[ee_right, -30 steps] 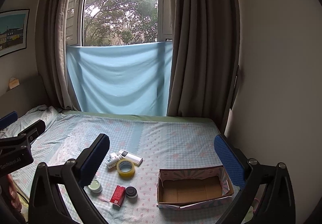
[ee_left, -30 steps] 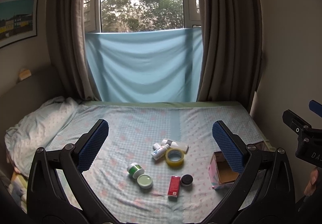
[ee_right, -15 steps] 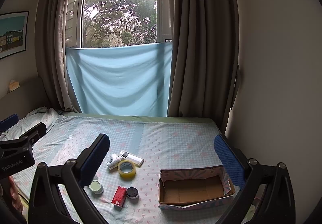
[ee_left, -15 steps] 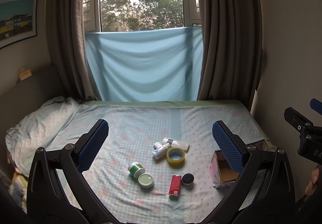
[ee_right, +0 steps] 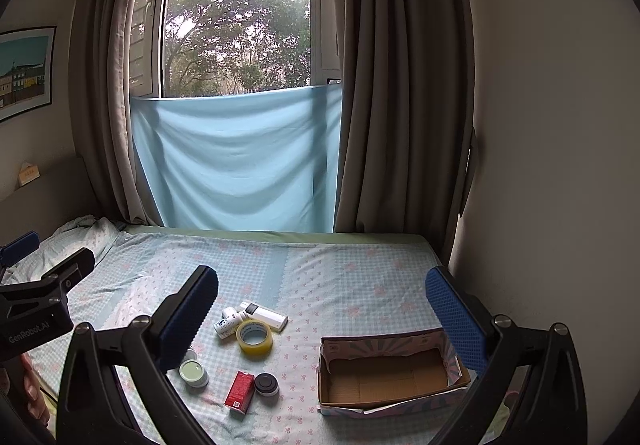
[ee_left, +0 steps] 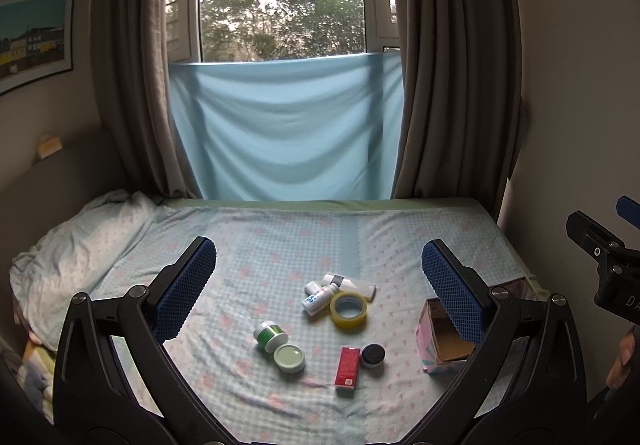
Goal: Organize rigid objects
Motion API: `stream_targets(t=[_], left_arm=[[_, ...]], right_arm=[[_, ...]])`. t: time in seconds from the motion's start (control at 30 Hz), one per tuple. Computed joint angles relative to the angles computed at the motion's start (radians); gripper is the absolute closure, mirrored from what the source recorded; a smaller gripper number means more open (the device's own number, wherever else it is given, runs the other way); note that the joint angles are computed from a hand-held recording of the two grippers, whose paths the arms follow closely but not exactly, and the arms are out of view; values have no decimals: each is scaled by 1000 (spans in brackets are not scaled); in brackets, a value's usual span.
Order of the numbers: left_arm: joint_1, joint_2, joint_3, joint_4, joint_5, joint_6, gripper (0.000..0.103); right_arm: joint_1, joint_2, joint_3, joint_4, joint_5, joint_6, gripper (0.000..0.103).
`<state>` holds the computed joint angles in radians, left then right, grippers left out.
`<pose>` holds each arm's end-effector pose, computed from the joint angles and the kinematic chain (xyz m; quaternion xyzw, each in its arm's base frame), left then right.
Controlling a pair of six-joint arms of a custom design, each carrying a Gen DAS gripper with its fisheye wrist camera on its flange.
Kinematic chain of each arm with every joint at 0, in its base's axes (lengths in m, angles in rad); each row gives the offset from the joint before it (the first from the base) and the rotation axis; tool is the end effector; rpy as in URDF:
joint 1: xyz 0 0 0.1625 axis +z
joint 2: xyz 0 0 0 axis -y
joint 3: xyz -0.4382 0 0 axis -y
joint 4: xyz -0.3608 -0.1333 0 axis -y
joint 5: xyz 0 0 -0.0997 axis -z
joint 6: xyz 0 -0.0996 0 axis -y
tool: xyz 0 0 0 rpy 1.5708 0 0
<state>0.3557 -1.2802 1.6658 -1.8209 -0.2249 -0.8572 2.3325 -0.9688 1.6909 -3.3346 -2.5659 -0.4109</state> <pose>-0.4406 -0.4095 0.4111 0.1804 0.7602 -0.5081 0.3624 0.4612 -0.4115 0.3439 0.2239 -0.7663 0.5028 0.3313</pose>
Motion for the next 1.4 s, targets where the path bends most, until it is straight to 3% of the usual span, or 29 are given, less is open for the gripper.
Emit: stream_targets(t=[0.6, 0.77, 0.9, 1.0, 1.1, 1.3, 1.4], left_arm=[[12, 7, -20, 49, -12, -48, 1], [27, 13, -80, 239, -21, -224, 1], [56, 31, -147, 486, -56, -459, 1], [82, 45, -181, 645, -100, -628, 1], [116, 48, -184, 722, -156, -732, 1], [219, 19, -132, 639, -253, -754, 1], [293, 3, -84, 478, -285, -680, 1]], right_arm=[[1, 1, -2, 14, 0, 16, 0], [-14, -15, -15, 106, 34, 65, 0], [-40, -8, -31, 157, 61, 41, 0], [-78, -8, -35, 220, 117, 48, 0], [-127, 0, -37, 283, 185, 64, 0], [-205, 59, -91, 446, 274, 123, 0], [-240, 107, -143, 541, 307, 140, 0]])
